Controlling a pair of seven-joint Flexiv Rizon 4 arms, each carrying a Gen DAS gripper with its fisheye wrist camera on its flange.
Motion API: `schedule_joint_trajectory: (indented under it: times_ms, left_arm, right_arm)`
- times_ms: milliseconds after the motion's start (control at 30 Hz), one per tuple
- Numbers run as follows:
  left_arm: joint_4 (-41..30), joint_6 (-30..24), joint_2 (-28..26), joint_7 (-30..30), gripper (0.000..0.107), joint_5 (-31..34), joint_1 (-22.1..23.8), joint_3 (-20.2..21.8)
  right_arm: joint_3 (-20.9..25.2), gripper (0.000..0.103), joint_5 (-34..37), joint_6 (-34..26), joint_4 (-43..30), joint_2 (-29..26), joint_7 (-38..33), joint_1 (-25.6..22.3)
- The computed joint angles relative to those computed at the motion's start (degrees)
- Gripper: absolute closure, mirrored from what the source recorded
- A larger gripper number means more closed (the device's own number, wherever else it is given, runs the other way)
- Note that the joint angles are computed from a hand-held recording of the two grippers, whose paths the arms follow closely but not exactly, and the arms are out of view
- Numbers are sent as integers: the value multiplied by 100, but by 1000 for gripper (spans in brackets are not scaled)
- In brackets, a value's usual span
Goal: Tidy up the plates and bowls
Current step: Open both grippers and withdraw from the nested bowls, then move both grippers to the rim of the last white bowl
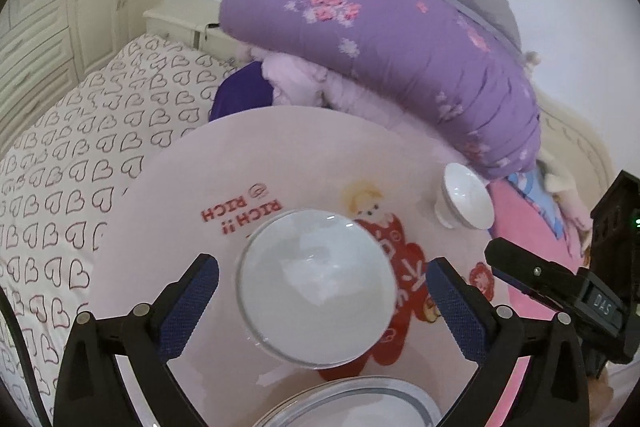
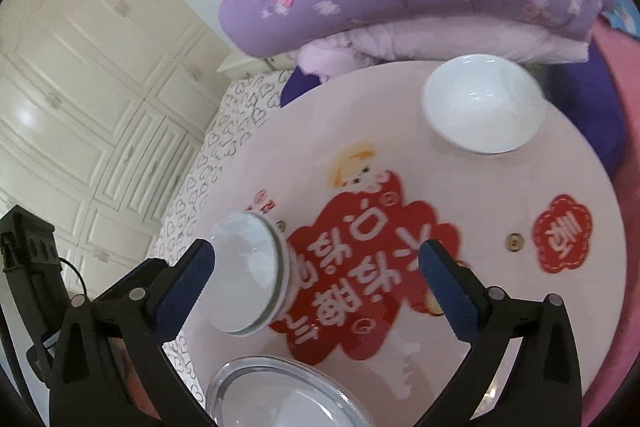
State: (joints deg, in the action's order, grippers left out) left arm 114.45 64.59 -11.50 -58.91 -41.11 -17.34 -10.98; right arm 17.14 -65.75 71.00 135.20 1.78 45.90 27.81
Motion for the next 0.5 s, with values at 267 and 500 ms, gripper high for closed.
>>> schedule_joint_trajectory:
  times_ms: [267,500]
  left_arm:
    - [-251,57,-109,66,5,63,-158,-144]
    - [-546,112,-321,35,5,242,-327,-288]
  right_arm:
    - [236,0,442,-184,720,910,93,-316]
    - [576,0,1258,-486,1274,1820,-158,-548]
